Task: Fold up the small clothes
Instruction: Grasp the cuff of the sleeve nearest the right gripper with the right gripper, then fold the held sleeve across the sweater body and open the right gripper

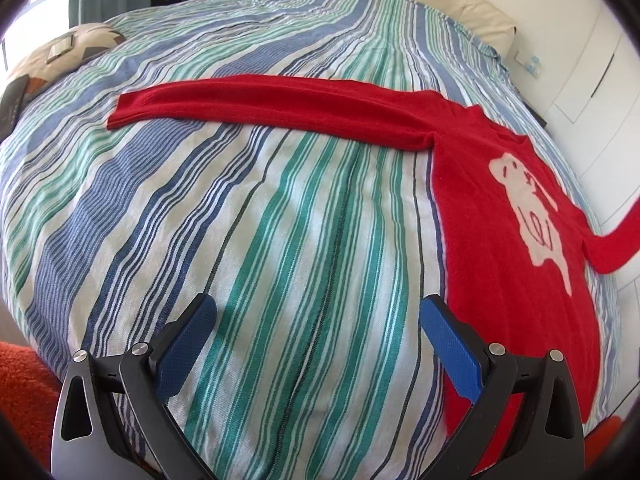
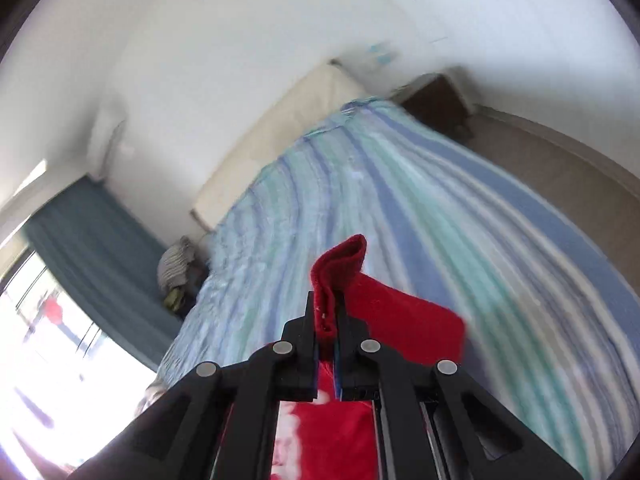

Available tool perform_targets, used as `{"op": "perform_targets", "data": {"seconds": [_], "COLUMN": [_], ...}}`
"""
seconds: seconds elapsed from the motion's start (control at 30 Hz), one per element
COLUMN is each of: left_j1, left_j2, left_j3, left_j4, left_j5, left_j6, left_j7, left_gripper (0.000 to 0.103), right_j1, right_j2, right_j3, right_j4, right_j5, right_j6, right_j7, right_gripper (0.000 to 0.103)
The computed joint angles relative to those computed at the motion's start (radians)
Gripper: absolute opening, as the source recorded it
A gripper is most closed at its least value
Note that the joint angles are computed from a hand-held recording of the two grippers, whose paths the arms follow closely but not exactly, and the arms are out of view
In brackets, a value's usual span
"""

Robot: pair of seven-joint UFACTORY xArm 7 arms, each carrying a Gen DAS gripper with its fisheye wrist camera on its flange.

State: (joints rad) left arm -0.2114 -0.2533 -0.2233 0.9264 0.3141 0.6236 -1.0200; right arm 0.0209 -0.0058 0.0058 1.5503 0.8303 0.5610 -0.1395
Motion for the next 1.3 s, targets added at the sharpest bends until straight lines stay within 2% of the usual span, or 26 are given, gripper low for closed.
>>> {"op": "perform_targets", "data": {"seconds": [0.07,0.2,0.23,0.27,0.3,0.33,0.37,0.47,0.53,0.57,0.67,0.73,0.77,0.8,0.83,0.87,0.93,0.97,1.0,1.03,1.1,1.17,1.23,1.3], "left_j1": [0.003,0.018,0.022,0.027,0.031,0.035,0.040,0.051,0.053,0.055,0.056,0.055,0.052,0.047,0.040,0.032,0.017,0.012,0.009,0.008,0.005,-0.001,-0.009,-0.017], "left_j2": [-0.017,-0.055,-0.061,-0.068,-0.075,-0.084,-0.093,-0.107,-0.103,-0.097,-0.070,-0.051,-0.044,-0.035,-0.030,-0.022,-0.015,-0.011,-0.005,0.001,0.011,0.018,0.023,0.027], "left_j3": [0.004,0.011,0.012,0.014,0.016,0.018,0.019,0.022,0.023,0.022,0.007,-0.010,-0.017,-0.024,-0.025,-0.027,-0.020,-0.016,-0.013,-0.013,-0.015,-0.016,-0.014,-0.011], "left_j4": [-0.013,-0.044,-0.049,-0.056,-0.064,-0.073,-0.081,-0.098,-0.098,-0.095,-0.072,-0.049,-0.039,-0.028,-0.020,-0.010,-0.006,-0.004,-0.001,0.005,0.014,0.020,0.022,0.026], "left_j5": [-0.005,-0.028,-0.035,-0.042,-0.050,-0.058,-0.064,-0.087,-0.104,-0.109,-0.098,-0.064,-0.044,-0.024,-0.011,-0.002,-0.001,-0.002,0.001,0.008,0.028,0.042,0.047,0.049], "left_j6": [-0.019,-0.037,-0.036,-0.037,-0.044,-0.053,-0.061,-0.082,-0.091,-0.093,-0.076,-0.047,-0.031,-0.013,0.006,0.026,0.042,0.040,0.038,0.038,0.045,0.057,0.064,0.074], "left_j7": [-0.008,-0.023,-0.025,-0.028,-0.032,-0.036,-0.040,-0.043,-0.039,-0.038,-0.031,-0.027,-0.022,-0.015,-0.003,0.007,0.022,0.026,0.027,0.026,0.021,0.017,0.021,0.029], "left_gripper": [0.102,0.102,0.102,0.102,0.102,0.102,0.102,0.102,0.102,0.102,0.102,0.102,0.102,0.102,0.102,0.102,0.102,0.102,0.102,0.102,0.102,0.102,0.102,0.102], "right_j1": [0.052,0.155,0.176,0.188,0.190,0.208,0.208,0.172,0.149,0.148,0.101,0.099,0.103,0.104,0.073,0.052,0.040,0.045,0.038,0.024,0.010,0.025,0.058,0.093], "right_j2": [0.109,0.353,0.425,0.492,0.534,0.547,0.567,0.550,0.558,0.543,0.472,0.460,0.458,0.440,0.411,0.370,0.303,0.278,0.255,0.226,0.143,0.055,-0.037,-0.128], "right_j3": [0.057,0.177,0.202,0.231,0.257,0.242,0.255,0.272,0.261,0.228,0.190,0.133,0.098,0.063,0.069,0.068,0.063,0.059,0.070,0.088,0.113,0.111,0.101,0.089], "right_j4": [0.174,0.478,0.559,0.632,0.664,0.653,0.656,0.572,0.565,0.540,0.390,0.324,0.297,0.240,0.174,0.099,0.011,0.004,-0.002,-0.018,-0.082,-0.171,-0.286,-0.414], "right_j5": [-0.017,-0.134,-0.151,-0.174,-0.195,-0.177,-0.174,-0.138,-0.190,-0.197,-0.236,-0.328,-0.399,-0.437,-0.433,-0.410,-0.429,-0.476,-0.482,-0.447,-0.353,-0.289,-0.233,-0.228], "right_j6": [0.049,0.118,0.163,0.215,0.247,0.238,0.227,0.188,0.216,0.250,0.306,0.349,0.381,0.383,0.343,0.280,0.197,0.205,0.212,0.217,0.236,0.257,0.255,0.244], "right_j7": [-0.009,0.040,0.067,0.111,0.151,0.163,0.179,0.200,0.251,0.266,0.299,0.372,0.425,0.458,0.477,0.488,0.489,0.479,0.426,0.348,0.192,0.080,0.002,-0.019], "right_gripper": [0.005,0.008,0.024,0.060,0.073,0.076,0.076,0.076,0.076,0.076,0.076,0.076,0.072,0.061,0.022,0.006,0.010,0.024,0.029,0.035,0.040,0.049,0.050,0.050]}}
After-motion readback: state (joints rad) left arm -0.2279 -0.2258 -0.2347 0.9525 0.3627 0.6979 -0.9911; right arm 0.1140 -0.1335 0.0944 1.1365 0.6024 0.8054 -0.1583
